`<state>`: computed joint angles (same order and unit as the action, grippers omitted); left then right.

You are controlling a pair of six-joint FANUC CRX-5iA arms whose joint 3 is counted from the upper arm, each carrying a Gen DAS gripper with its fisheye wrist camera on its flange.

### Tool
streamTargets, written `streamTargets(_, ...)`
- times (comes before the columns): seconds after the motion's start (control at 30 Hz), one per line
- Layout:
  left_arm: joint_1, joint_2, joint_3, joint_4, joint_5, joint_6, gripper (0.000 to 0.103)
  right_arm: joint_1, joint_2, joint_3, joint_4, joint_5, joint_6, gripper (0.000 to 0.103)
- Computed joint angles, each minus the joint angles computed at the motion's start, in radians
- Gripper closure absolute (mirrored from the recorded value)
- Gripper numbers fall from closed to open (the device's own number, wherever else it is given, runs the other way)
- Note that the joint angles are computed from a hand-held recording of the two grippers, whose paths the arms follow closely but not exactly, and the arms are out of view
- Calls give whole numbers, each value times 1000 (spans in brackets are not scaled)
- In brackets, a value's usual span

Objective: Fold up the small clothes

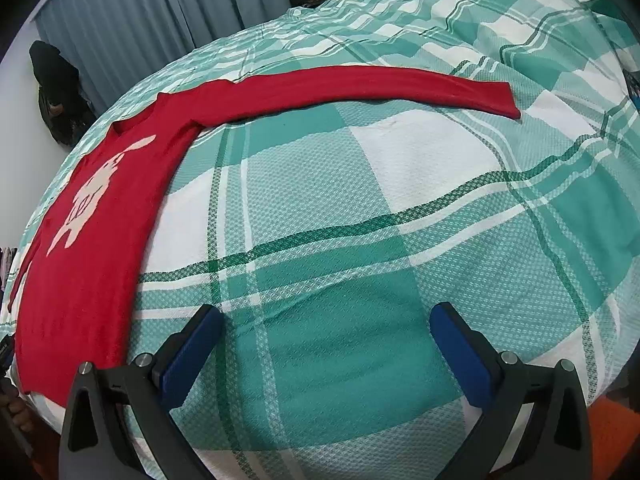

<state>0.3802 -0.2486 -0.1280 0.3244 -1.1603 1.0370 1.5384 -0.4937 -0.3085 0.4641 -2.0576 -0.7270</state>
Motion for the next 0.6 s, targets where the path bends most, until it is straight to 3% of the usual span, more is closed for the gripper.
streamTargets(0.6, -7, -1, 2, -16, 8, 4, 1, -12, 18, 13, -9, -7, 16, 0)
